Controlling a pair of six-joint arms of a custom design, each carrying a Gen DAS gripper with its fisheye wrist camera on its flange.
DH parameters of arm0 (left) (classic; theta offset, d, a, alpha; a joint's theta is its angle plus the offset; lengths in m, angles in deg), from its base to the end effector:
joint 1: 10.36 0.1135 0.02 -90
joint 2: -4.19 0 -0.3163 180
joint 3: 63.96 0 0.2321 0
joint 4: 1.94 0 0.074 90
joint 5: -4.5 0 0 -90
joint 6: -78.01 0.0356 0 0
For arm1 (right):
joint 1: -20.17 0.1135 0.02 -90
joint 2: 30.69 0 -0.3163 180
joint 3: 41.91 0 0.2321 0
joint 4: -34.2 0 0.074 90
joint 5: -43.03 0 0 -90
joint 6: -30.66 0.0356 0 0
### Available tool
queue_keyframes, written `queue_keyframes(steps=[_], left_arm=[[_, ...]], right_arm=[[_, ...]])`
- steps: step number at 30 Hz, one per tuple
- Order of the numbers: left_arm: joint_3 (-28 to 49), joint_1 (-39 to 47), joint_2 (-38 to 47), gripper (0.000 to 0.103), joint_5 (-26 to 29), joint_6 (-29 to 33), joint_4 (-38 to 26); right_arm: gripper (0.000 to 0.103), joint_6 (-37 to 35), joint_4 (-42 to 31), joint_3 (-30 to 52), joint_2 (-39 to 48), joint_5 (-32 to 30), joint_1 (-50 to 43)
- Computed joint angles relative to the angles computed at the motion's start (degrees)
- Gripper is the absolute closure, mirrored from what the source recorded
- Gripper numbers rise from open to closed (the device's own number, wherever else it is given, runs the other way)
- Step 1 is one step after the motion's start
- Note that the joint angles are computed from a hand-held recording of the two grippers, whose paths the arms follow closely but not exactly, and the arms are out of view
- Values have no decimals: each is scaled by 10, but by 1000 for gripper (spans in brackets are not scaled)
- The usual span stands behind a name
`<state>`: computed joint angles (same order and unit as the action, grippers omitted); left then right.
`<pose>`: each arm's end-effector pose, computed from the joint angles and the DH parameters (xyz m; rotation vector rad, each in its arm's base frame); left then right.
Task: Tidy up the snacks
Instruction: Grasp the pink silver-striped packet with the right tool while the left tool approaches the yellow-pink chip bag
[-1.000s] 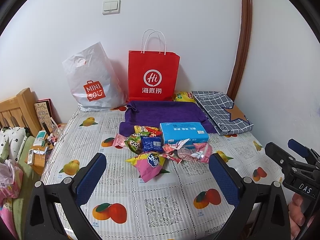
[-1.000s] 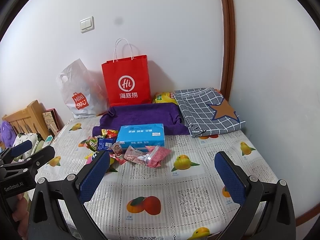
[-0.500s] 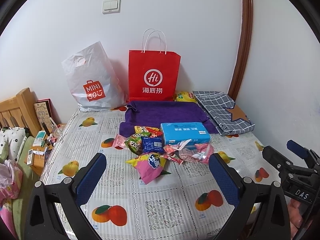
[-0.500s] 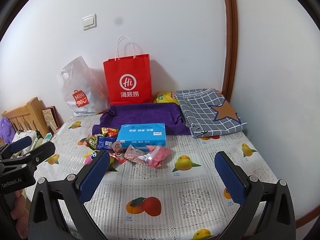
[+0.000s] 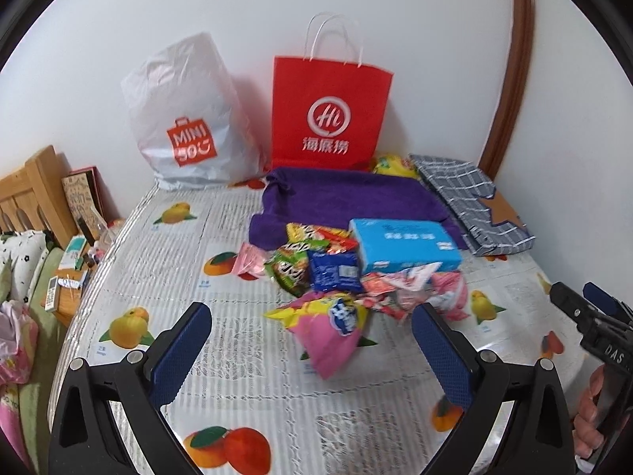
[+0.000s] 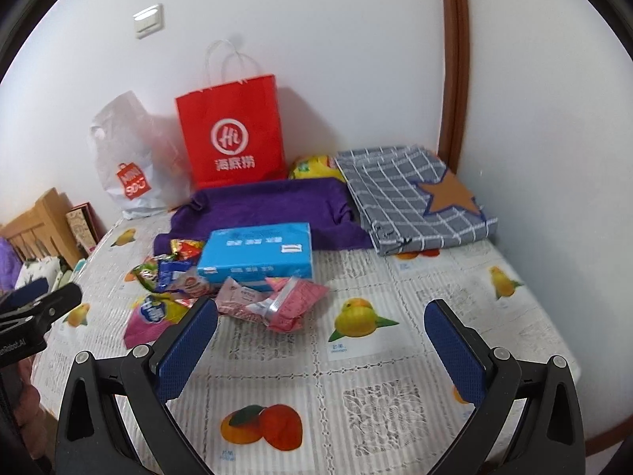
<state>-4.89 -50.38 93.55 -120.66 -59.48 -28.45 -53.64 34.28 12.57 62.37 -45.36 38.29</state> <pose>0.2225 -0.1601 0.2264 -0.3689 2.2953 0.0525 0.2893 0.0936 0.2164 -0.2282 2.2379 0.1930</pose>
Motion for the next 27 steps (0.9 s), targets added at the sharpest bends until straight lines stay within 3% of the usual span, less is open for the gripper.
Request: queue_keyframes(steps=[8, 11, 20, 27], left_arm=[[-28, 85, 41, 2, 81, 50, 82], [-36, 106, 54, 2, 104, 61, 110], [-46, 156, 82, 2, 137, 86, 148], [-53, 194, 97, 2, 189, 104, 183]], right_arm=[[1, -15, -20, 75, 119, -28, -13], [11, -4, -31, 108, 159, -68, -20], [12, 24, -82, 226, 263, -74, 4], [24, 34, -136, 300, 330, -73, 12]])
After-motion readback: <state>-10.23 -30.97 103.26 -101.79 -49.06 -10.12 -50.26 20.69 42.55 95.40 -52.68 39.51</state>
